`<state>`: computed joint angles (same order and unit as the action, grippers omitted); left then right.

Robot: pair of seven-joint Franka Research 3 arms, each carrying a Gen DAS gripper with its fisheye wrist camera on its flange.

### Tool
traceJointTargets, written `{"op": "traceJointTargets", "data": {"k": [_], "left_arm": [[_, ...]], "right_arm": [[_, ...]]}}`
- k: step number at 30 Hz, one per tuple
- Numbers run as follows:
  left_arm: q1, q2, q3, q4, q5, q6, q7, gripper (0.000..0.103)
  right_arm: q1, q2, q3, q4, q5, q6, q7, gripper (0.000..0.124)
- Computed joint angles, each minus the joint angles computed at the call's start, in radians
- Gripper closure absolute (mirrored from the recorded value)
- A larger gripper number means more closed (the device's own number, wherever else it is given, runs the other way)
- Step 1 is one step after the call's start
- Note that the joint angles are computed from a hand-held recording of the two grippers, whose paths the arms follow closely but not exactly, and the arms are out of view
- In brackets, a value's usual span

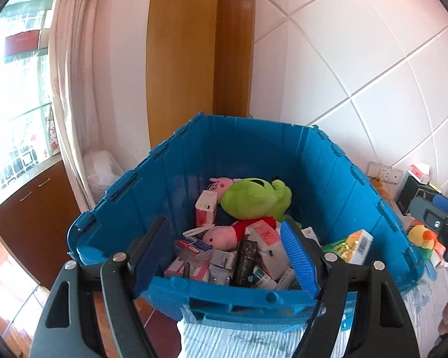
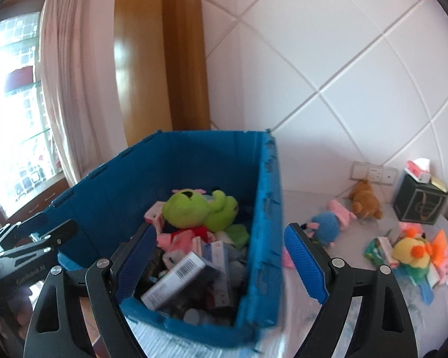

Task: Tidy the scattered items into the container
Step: 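Withdraw both tools from the crate toward the remaining toys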

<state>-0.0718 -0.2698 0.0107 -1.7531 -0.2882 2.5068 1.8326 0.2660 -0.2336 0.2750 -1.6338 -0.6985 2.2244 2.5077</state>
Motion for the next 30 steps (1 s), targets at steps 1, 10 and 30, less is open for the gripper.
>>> {"op": "traceJointTargets", "data": {"k": [1, 10, 30], "left_arm": [[-0.003, -0.007, -0.001, -0.004, -0.005, -0.003, 0.003, 0.027], [-0.06, -0.076, -0.029, -0.061, -0.005, 0.011, -0.01, 0.027], [-0.255, -0.163, -0.284, -0.141, 0.306, -0.007, -0.443, 0.027]], "right_arm": [[-0.001, -0.018, -0.001, -0.015, -0.001, -0.005, 0.007, 0.035], [-0.069, -0.19, 0.001, -0.171, 0.056, 0.011, 0.001, 0.035], [-0.269, -0.815, -0.26, -0.678, 0.304, 0.019, -0.346, 0.035]]}}
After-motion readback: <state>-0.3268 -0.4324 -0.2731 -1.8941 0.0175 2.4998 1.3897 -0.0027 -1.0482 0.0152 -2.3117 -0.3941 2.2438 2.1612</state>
